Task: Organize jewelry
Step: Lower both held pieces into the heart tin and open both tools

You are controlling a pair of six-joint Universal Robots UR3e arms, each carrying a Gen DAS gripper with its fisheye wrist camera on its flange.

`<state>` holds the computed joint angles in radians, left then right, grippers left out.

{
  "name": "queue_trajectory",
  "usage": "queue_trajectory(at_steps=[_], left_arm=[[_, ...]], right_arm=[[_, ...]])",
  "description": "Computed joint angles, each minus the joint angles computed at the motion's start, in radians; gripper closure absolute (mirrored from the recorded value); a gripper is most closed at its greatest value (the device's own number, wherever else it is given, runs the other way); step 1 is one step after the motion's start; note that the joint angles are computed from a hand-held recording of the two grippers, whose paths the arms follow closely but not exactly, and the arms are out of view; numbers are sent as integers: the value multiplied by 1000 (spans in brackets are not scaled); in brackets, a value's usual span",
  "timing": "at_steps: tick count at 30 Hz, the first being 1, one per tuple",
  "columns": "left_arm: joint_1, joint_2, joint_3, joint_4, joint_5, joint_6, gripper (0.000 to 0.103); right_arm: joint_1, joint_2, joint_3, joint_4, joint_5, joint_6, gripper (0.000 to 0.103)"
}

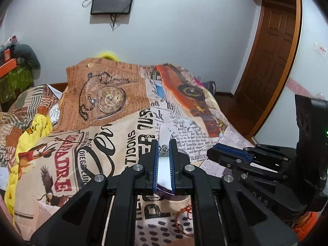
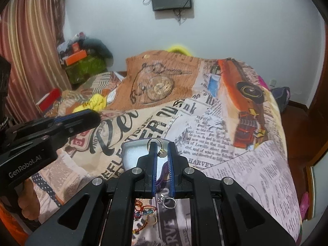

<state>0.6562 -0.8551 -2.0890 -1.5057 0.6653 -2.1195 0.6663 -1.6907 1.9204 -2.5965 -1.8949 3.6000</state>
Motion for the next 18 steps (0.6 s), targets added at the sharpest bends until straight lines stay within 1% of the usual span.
queue_trajectory(at_steps=[2, 4, 7, 13, 18], left_arm=[[-64, -73, -18, 132, 35, -70, 94], [-114, -137, -25, 224, 66, -116, 94], [-169, -214, -28, 305, 107, -155, 94], [-232, -319, -23, 376, 165, -183, 94], [-249, -361, -18, 392, 184, -190, 94]], right_arm=[[-21, 19, -1, -6, 44, -29, 94], [-36, 32, -3, -6, 72, -50, 94], [-61, 51, 2, -4, 125, -83, 94], [-106, 61, 11, 4, 202, -121, 94], [-128, 71, 13, 17, 252, -137, 94]])
